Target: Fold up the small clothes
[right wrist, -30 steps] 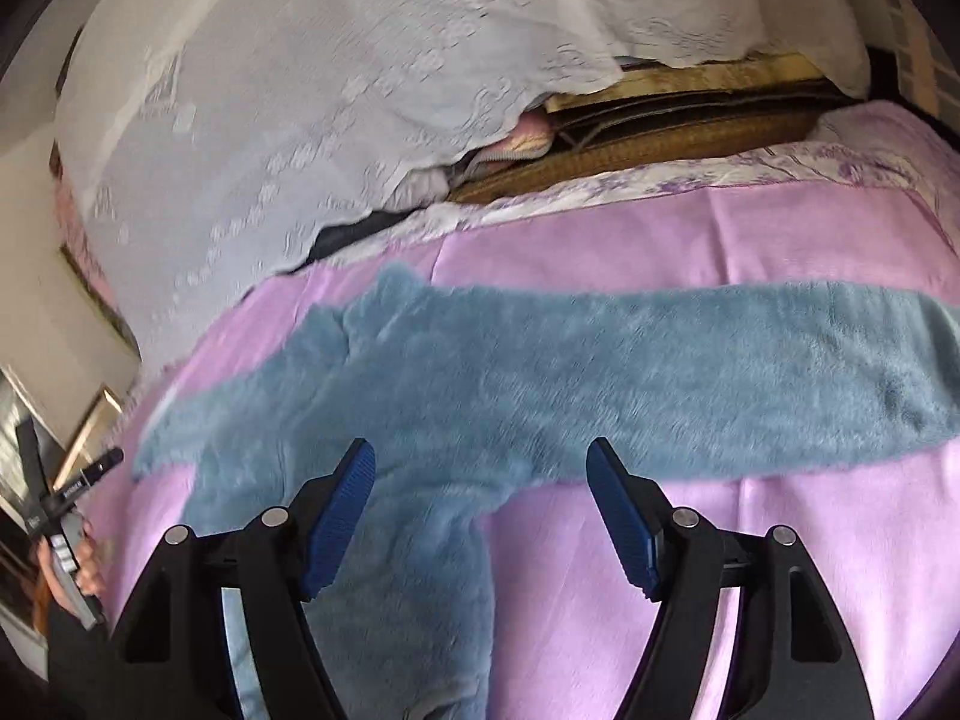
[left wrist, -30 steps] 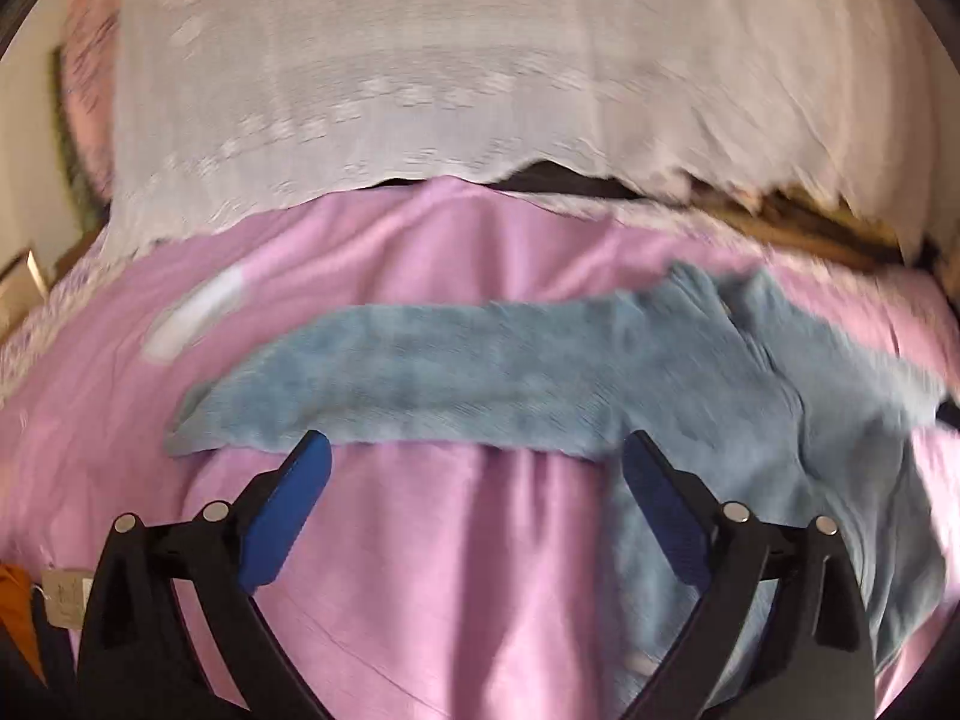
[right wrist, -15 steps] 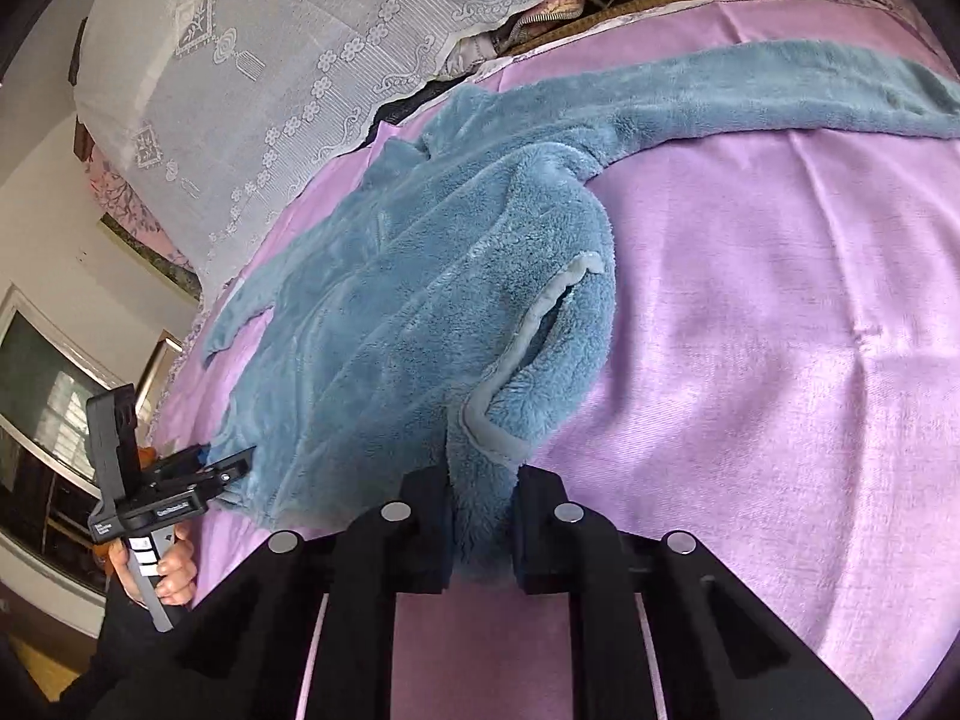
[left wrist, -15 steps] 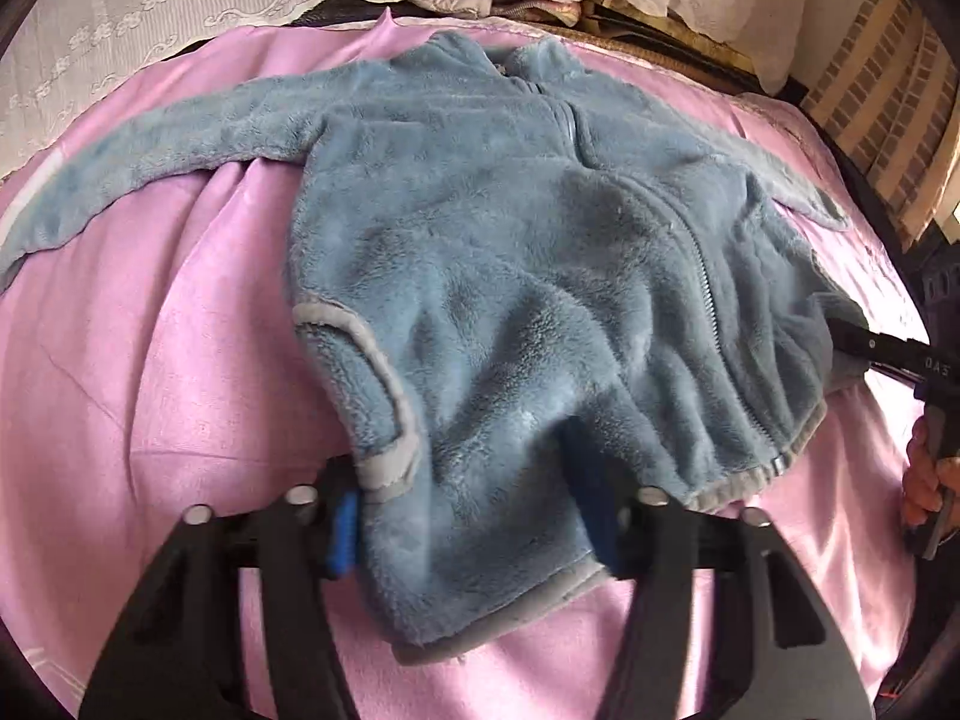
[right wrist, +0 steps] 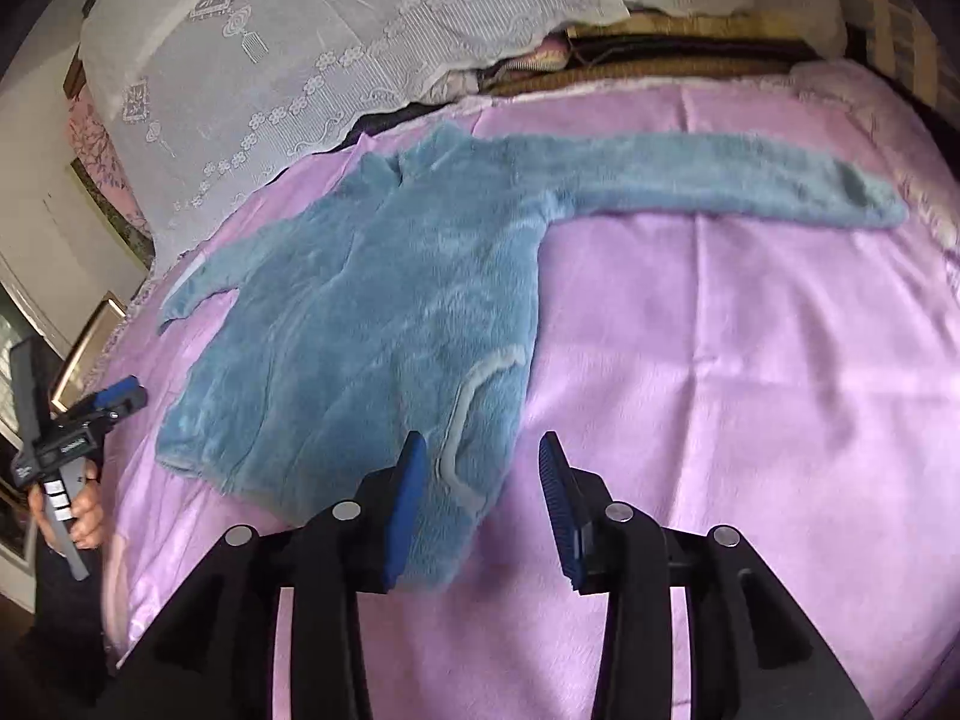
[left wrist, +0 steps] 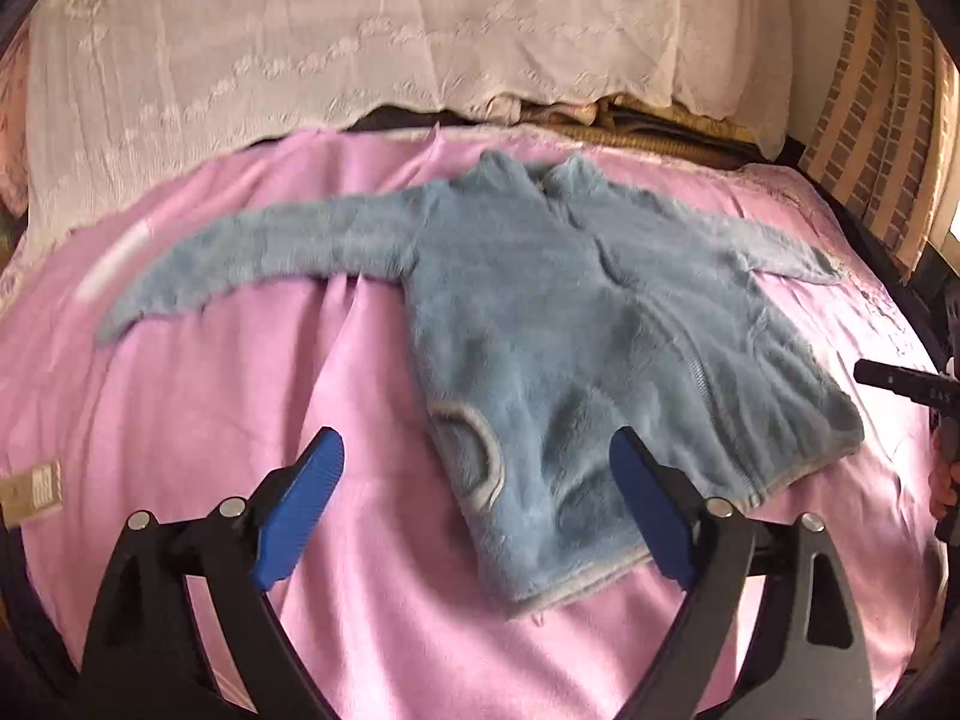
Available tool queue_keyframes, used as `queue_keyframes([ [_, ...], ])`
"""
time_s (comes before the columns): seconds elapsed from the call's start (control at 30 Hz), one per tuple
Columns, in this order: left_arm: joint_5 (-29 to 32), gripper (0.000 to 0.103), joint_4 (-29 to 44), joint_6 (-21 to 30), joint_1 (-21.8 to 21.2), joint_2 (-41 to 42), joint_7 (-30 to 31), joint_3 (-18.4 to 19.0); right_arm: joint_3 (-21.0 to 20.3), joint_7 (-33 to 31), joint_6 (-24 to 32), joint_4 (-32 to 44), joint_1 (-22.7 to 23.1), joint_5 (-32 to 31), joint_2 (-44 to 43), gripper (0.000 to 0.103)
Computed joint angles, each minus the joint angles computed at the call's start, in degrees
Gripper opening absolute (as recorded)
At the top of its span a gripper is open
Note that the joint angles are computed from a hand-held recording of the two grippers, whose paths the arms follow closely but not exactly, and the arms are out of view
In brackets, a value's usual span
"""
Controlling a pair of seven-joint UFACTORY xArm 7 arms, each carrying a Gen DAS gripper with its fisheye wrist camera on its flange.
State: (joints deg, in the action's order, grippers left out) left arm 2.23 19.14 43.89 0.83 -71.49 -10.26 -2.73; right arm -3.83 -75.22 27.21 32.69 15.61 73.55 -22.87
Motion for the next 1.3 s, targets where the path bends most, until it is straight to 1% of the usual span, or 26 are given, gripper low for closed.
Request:
queue_keyframes([
  [0.1,-3.13,0.091,3.39,-4.58,-4.43,8.90,1.24,1.59,0.68,-2.09,4.44,5.13,2.19,2.70,4.47,0.040],
  [0.13,-3.66,0.091,4.20,-5.69,-5.19,12.59,1.64,1.57,0.92,-1.42,7.59,7.27,2.20,2.18,7.11,0.046],
  [0.17,-3.56,0.091,4.80,-6.62,-4.90,16.32,1.26,0.62,1.20,-0.14,10.55,9.40,1.77,1.82,10.09,0.050],
  [0.2,-3.06,0.091,5.22,-7.13,-4.25,20.06,0.88,-0.17,2.00,1.90,11.75,11.18,1.27,1.31,12.81,0.051],
  [0.27,-1.11,0.093,5.09,-7.64,-2.24,25.84,-0.14,-1.68,3.98,4.73,11.76,13.34,-1.27,-0.66,17.42,0.050],
  [0.3,-0.76,0.094,4.00,-8.67,-2.28,26.34,0.85,-0.56,2.70,3.41,14.28,14.14,-2.06,0.18,19.02,0.044],
  [0.33,-1.37,0.094,2.80,-9.83,-3.27,24.69,2.72,1.44,1.86,3.83,17.51,15.07,-4.06,-0.04,20.20,0.026],
  [0.37,-1.30,0.094,2.99,-8.95,-2.75,23.34,2.83,1.61,1.32,5.94,20.21,15.70,-5.89,-0.37,20.81,0.017],
  [0.4,-0.18,0.094,3.73,-8.06,-0.77,22.20,1.42,0.16,0.62,8.53,22.88,16.57,-7.81,-0.34,21.33,0.017],
  [0.43,0.75,0.093,4.21,-8.33,0.34,21.06,0.81,-0.50,0.68,9.94,23.15,17.00,-9.17,0.17,21.06,0.021],
  [0.5,0.05,0.094,6.88,-10.15,-1.00,22.08,2.40,1.26,2.04,8.69,20.76,18.14,-10.45,3.05,19.55,0.044],
  [0.53,-0.20,0.095,9.44,-10.73,-0.95,24.54,2.10,0.94,3.04,6.78,18.95,19.24,-10.27,5.56,18.97,0.064],
  [0.57,0.04,0.096,12.37,-11.40,-0.17,27.78,0.94,-0.16,3.69,5.17,18.94,21.35,-10.03,7.29,19.59,0.069],
  [0.63,0.83,0.098,18.74,-13.31,0.97,35.73,-1.34,-1.92,5.15,5.55,19.43,26.69,-9.33,8.86,22.48,0.069],
  [0.7,1.94,0.098,24.60,-15.53,1.88,44.15,-3.93,-3.04,6.54,8.51,20.86,33.39,-9.13,8.60,27.89,0.069],
  [0.8,2.81,0.098,31.36,-14.99,1.71,54.93,-7.13,-2.67,9.07,13.58,19.20,42.03,-9.22,6.30,36.71,0.069],
  [0.9,6.55,0.098,33.86,-13.60,2.45,62.19,-12.99,-2.05,10.00,19.65,18.01,47.28,-10.72,2.16,44.25,0.069],
  [0.93,5.63,0.099,33.63,-13.87,1.90,63.69,-12.64,-0.91,10.75,18.66,20.43,47.92,-12.76,3.60,45.79,0.058],
  [0.97,5.41,0.099,32.28,-16.40,1.43,63.49,-12.50,-0.20,11.27,18.63,22.66,48.41,-14.70,4.23,46.77,0.040],
  [1.0,7.32,0.099,31.57,-17.22,1.38,62.63,-14.01,-0.35,11.39,20.27,23.18,48.83,-15.90,3.54,47.14,0.034],
  [1.03,10.03,0.099,31.81,-16.25,1.54,62.32,-15.76,-0.89,11.54,21.11,22.08,48.53,-16.93,3.66,46.68,0.031],
  [1.1,17.46,0.099,32.91,-13.20,1.98,62.30,-21.10,-2.65,11.53,20.14,15.38,46.03,-18.01,5.25,43.83,0.037],
  [1.13,21.60,0.098,33.54,-11.53,1.99,62.04,-24.32,-3.69,11.48,18.66,13.73,44.63,-19.24,7.31,42.26,0.044],
  [1.17,25.80,0.098,34.10,-10.22,1.63,61.54,-27.00,-4.82,11.23,17.02,13.40,43.66,-20.74,10.06,41.12,0.056],
  [1.23,30.26,0.098,35.02,-10.40,-0.23,60.37,-27.67,-5.96,9.87,14.76,13.47,42.29,-23.32,15.26,39.11,0.060],
  [1.3,34.32,0.098,36.95,-10.71,-2.41,59.99,-28.63,-8.12,7.90,14.89,11.67,41.88,-24.73,17.92,37.94,0.062],
])
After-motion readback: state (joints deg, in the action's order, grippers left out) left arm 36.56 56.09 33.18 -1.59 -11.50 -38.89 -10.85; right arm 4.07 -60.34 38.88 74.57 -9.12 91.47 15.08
